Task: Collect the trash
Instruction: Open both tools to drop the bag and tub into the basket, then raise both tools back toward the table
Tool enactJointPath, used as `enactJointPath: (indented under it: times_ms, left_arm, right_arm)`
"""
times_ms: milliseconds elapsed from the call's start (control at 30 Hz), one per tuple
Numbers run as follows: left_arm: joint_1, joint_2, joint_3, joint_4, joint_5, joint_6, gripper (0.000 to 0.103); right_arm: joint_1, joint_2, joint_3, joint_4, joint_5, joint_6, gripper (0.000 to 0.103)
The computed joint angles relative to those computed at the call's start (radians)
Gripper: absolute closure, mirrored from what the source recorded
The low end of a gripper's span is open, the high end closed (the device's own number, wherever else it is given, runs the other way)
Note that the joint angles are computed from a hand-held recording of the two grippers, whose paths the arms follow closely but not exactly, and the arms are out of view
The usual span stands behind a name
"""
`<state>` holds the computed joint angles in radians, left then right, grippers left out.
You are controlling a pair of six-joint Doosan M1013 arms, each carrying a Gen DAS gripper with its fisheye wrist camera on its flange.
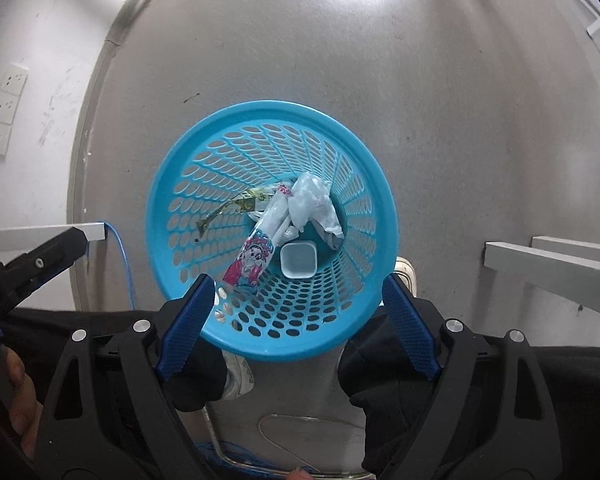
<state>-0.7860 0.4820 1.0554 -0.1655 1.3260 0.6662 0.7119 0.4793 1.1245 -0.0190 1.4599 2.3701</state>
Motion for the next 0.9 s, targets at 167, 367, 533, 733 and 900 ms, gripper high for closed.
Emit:
enactJointPath:
  times_ms: [167,367,533,733,900]
  left_arm:
    - [-0.029,-0.026,0.003,0.076,0.001,0.012,0.037]
    - [-0.048,-0.068,0.033,0.131,-0.030,0.000,0.035]
    - [-0.054,-0.113,0.075,0.154,-0.074,-0.043,0.034]
    - [-0.090,-0.163,0.112,0.233,-0.107,-0.091,0.034]
    - [-0.151,-0.203,0.122,0.368,-0.105,-0.117,0.028]
  right_arm:
    - [0.029,-0.008,-0.020,-0.029,0.012,-0.034,0.020]
    - [0.076,-0.032,-0.035,-0.116,0.004,-0.046,0.016]
    - [0.109,-0.055,-0.038,-0.150,-0.009,-0.081,0.015]
    - [0.149,-0.107,-0.021,-0.215,-0.039,-0.058,0.009]
    - [0.181,-0.138,-0.020,-0.238,-0.036,-0.083,0.009]
